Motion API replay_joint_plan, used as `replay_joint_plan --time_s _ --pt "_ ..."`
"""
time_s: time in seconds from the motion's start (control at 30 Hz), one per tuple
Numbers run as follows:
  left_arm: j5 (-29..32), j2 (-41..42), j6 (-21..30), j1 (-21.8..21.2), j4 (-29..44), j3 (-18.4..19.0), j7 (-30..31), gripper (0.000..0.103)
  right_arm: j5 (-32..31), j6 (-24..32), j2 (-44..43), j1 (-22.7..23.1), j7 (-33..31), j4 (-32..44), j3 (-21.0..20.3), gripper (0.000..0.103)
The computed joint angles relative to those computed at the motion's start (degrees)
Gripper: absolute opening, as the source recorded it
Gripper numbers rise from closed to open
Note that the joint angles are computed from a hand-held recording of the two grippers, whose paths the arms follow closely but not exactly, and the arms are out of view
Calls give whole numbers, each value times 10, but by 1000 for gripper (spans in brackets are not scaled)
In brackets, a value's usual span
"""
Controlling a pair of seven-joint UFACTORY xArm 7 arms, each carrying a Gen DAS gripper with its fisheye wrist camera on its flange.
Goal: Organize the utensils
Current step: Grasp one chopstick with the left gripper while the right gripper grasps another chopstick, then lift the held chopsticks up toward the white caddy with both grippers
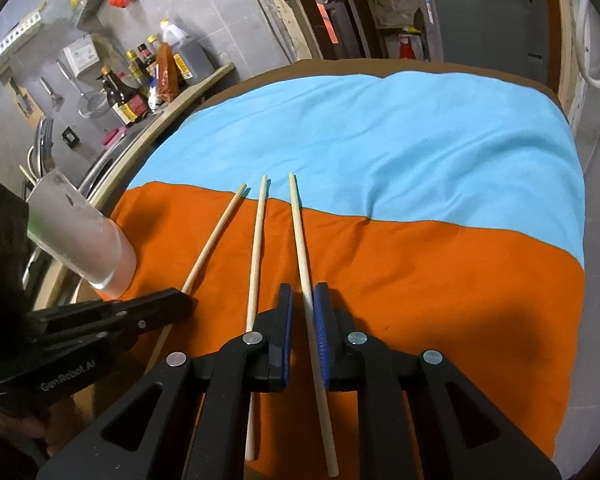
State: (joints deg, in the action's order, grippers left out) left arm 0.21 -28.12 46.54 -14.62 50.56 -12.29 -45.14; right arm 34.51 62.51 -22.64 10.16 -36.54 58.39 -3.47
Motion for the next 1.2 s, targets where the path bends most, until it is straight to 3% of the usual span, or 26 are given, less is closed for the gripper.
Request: replay_joint_plan --time_s 0.07,0.17,0.6,1.2 --pt "-2 -2 -1 -1 -2 2 2 3 5 11 3 2 1 4 -2 24" --pt "-3 -5 -1 -2 -4 3 5 3 -4 7 -3 2 -5 1 4 26" --pt "-9 -9 -6 -2 -10 5 11 3 -75 -33 -28 20 -22 -25 30 26" --pt "-31 -19 -14 -7 -20 14 27 3 -48 27 -29 20 -27 -9 9 28"
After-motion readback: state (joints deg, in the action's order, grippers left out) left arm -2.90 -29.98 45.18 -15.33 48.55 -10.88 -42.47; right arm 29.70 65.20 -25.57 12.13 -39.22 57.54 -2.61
